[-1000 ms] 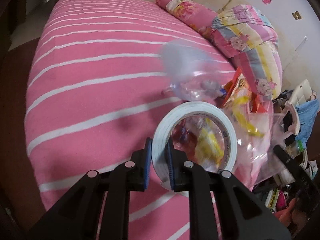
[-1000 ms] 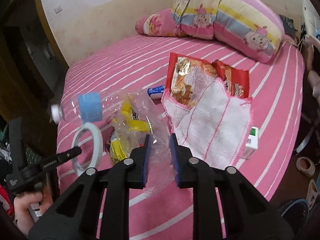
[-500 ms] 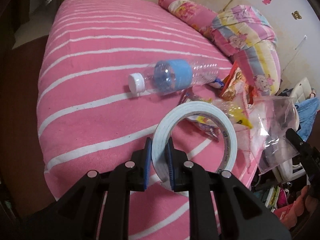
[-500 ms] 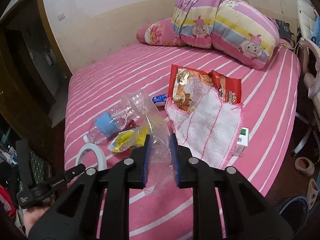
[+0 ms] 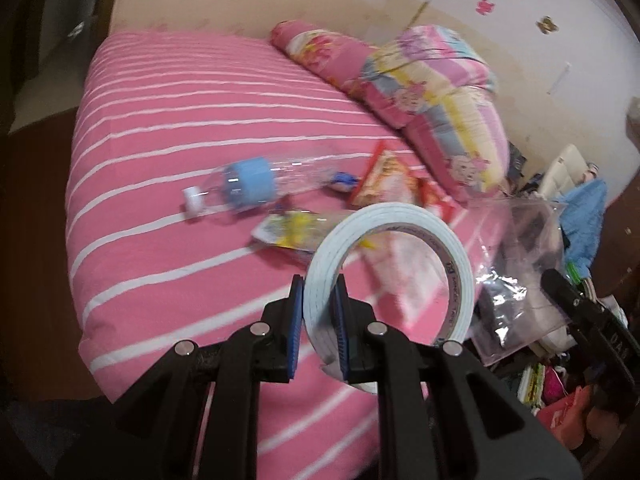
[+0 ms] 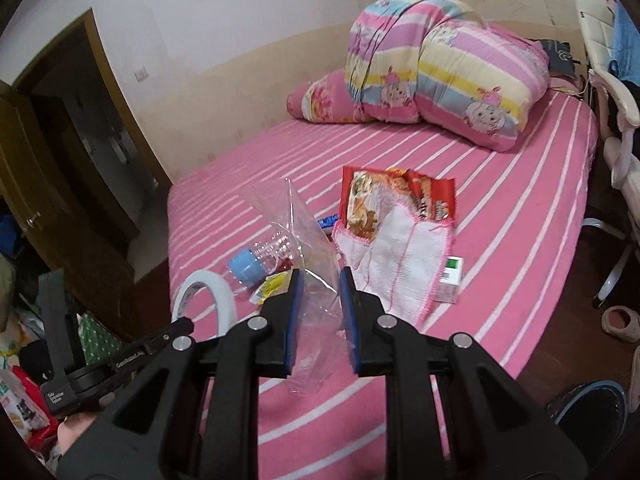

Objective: Collect trash
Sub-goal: 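Carry tape roll and plastic bag to the blue wastebasket and release both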

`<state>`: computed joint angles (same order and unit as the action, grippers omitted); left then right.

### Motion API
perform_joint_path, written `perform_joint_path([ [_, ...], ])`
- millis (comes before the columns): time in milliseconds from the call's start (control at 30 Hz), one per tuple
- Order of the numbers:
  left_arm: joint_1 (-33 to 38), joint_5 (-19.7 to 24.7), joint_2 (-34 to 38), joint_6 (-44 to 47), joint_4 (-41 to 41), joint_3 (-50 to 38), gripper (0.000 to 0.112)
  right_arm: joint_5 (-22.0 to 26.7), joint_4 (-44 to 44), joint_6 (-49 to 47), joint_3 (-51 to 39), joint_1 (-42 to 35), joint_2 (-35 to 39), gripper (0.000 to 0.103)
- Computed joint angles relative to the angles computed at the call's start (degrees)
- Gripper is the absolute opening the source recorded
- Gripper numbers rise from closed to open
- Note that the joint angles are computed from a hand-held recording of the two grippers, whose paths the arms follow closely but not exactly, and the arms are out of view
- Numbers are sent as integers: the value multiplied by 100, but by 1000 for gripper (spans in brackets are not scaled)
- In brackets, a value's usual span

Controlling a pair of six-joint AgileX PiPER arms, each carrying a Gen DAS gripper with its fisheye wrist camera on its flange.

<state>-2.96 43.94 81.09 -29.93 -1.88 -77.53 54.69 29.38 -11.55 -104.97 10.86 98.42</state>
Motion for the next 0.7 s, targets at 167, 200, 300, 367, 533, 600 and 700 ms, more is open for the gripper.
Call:
perform_joint_path([
  [167,-1140,347,173,-902,851,-617,14,152,564,-581,627,-796,-707,20],
  [200,-1325,426,245,-1021,982,-752,14,207,690,-713,746,-1015,-845,20],
  [300,-2077,668,614,-1403,1377,-1310,14,425,1036,-1138,1040,-1784,-1183,20],
  [367,-2430,802,859,-1536,1564,-1629,14,594,1209,-1378,1122,-2235,-1277,20],
  [533,-3345,1192,1859,-1589,1703,-2862,14,933,1594,-2139,1604,-3587,-1509,20],
  [600,-3597,1347,2291,-1519,1648,-3360,14,1012,1674,-2444,1782,-4101,-1531,20],
  [700,-3920,1655,3078,-1299,1388,-4271,14,1102,1722,-2898,2004,-4854,-1424,20],
])
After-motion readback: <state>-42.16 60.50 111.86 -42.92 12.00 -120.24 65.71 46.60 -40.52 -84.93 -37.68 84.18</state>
